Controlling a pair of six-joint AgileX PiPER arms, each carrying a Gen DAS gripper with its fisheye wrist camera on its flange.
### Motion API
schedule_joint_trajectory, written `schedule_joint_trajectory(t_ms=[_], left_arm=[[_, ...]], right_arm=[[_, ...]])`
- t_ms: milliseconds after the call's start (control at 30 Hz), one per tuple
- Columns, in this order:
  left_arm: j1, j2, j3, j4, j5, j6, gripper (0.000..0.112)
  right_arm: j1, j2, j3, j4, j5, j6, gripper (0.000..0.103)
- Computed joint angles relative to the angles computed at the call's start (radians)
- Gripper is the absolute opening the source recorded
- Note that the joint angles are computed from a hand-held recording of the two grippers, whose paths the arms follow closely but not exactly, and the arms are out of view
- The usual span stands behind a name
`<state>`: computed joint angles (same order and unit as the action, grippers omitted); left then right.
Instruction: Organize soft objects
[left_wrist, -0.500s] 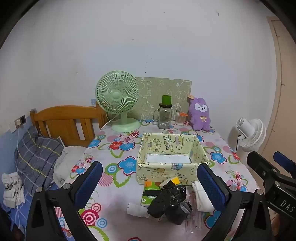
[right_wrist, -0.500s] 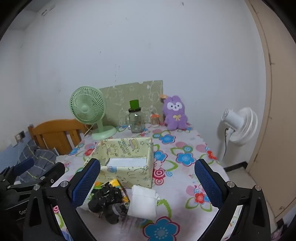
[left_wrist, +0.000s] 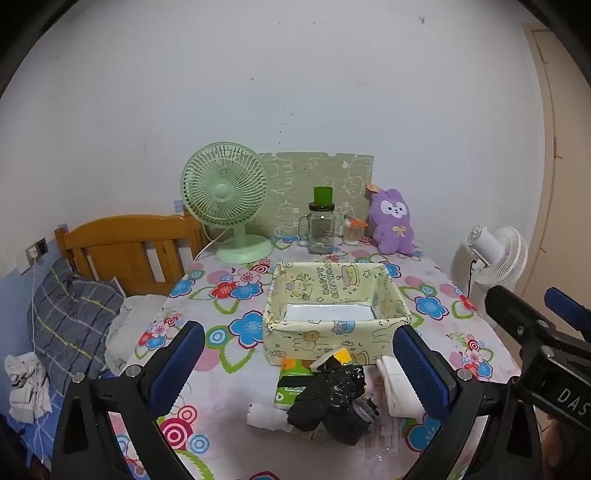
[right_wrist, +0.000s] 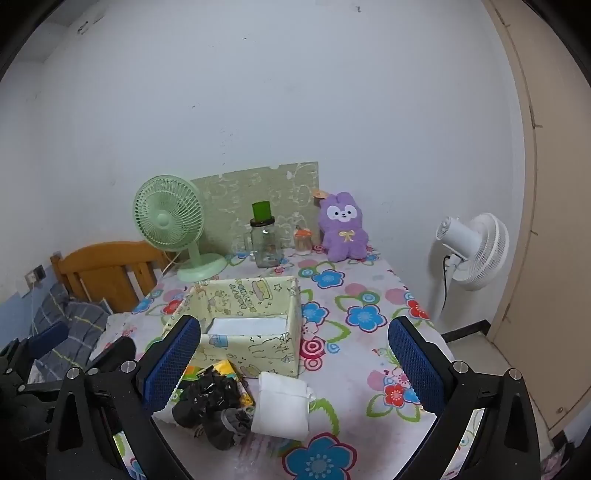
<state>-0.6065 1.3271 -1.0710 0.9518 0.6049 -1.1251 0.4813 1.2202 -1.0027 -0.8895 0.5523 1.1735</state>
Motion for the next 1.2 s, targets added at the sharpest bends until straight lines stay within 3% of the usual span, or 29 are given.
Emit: schedule_joint_trajectory(t_ms=[1200], left_arm=[[-0.002, 0.001, -0.005, -0.016, -0.008, 0.002, 0.102]], right_arm=[[0.030, -0.005, -0.016, -0.006, 0.031, 0.005, 0.103]])
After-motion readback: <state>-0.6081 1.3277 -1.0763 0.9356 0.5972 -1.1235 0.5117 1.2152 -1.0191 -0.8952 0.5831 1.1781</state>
